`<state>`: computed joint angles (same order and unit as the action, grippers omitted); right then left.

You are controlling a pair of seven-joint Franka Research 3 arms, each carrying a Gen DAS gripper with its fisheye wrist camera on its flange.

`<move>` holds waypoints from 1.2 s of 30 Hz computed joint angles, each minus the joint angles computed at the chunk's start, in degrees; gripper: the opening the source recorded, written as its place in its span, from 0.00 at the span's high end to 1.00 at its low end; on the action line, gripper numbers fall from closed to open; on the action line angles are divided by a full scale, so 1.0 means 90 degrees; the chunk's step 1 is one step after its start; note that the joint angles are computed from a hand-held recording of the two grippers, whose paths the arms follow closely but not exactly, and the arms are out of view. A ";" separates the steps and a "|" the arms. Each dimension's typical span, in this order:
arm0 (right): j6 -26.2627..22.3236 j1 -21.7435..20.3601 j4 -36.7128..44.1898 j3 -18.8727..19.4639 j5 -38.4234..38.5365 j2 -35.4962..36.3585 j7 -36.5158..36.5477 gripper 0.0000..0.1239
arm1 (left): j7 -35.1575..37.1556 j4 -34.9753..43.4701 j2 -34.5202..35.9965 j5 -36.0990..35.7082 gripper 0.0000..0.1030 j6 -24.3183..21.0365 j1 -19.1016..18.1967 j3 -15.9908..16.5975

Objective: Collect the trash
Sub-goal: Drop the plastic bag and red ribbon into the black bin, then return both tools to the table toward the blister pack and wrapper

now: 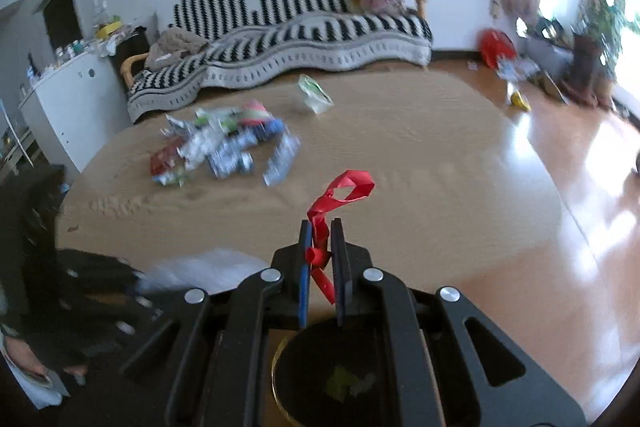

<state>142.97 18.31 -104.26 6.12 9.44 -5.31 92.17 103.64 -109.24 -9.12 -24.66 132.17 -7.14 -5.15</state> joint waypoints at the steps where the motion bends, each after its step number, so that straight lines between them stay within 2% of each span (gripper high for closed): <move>1: -0.0131 -0.0016 -0.0251 -0.0044 0.0146 -0.0109 0.0002 0.92 | -0.0034 -0.0015 0.0124 -0.0031 0.92 -0.0188 -0.0077 -0.0072; 3: -0.0325 -0.0068 -0.0798 -0.0141 0.0541 -0.0241 0.0067 0.92 | -0.0074 0.0092 0.0472 0.0042 0.92 -0.0524 -0.0160 -0.0205; 5: -0.0415 -0.0129 -0.1235 -0.0176 0.0772 -0.0259 0.0248 0.92 | -0.0216 0.0235 0.0950 0.0480 0.92 -0.0811 -0.0208 -0.0389; 6: -0.0457 -0.0162 -0.1491 -0.0167 0.0767 -0.0233 0.0384 0.92 | -0.0309 0.0284 0.1169 0.0753 0.92 -0.0881 -0.0230 -0.0474; 9: -0.0486 -0.0177 -0.1870 -0.0190 0.1073 -0.0108 0.0509 0.92 | -0.0443 0.0395 0.1476 0.0894 0.93 -0.0942 -0.0194 -0.0598; 10: -0.0487 -0.0178 -0.1952 -0.0198 0.1188 -0.0043 0.0538 0.92 | -0.0574 0.0439 0.1577 0.1211 0.93 -0.0919 -0.0217 -0.0631; 11: -0.0473 -0.0187 -0.1994 -0.0200 0.1218 0.0002 0.0566 0.92 | -0.0676 0.0465 0.1654 0.1385 0.93 -0.0929 -0.0218 -0.0652; 20: -0.0448 -0.0232 -0.1911 -0.0232 0.1427 0.0287 0.0606 0.92 | -0.0857 0.0791 0.2084 0.1346 0.93 -0.1220 -0.0118 -0.0815; 26: -0.0541 -0.0314 -0.1802 -0.0280 0.1544 0.0328 0.0700 0.92 | -0.1045 0.0743 0.2074 0.1483 0.91 -0.1264 -0.0115 -0.0818; 27: -0.0553 -0.0331 -0.1781 -0.0291 0.1559 0.0318 0.0745 0.91 | -0.1161 0.0717 0.2064 0.1584 0.84 -0.1179 -0.0132 -0.0806; 28: -0.0548 -0.0343 -0.1773 -0.0293 0.1552 0.0288 0.0818 0.76 | -0.1266 0.0682 0.2035 0.1654 0.56 -0.1103 -0.0136 -0.0793; 29: -0.0463 -0.0362 -0.1847 -0.0299 0.1535 0.0175 0.0930 0.56 | -0.1330 0.0620 0.1976 0.1669 0.36 -0.1015 -0.0138 -0.0796; 30: -0.0345 -0.0364 -0.1911 -0.0305 0.1627 0.0100 0.0905 0.23 | -0.1363 0.0491 0.1893 0.1664 0.15 -0.0801 -0.0131 -0.0792; 31: -0.0222 -0.0364 -0.1981 -0.0318 0.1766 0.0018 0.0828 0.23 | -0.1320 0.0303 0.1753 0.1614 0.14 -0.0485 -0.0126 -0.0801; 34: -0.0085 -0.0389 -0.2146 -0.0362 0.2035 -0.0256 0.0664 0.23 | -0.1072 0.0281 0.1671 0.1469 0.14 -0.0525 -0.0139 -0.0829; 36: 0.0230 -0.0469 -0.2332 -0.0282 0.1620 -0.0531 0.0942 0.22 | -0.1099 0.0271 0.1538 0.1293 0.14 -0.0557 -0.0145 -0.0824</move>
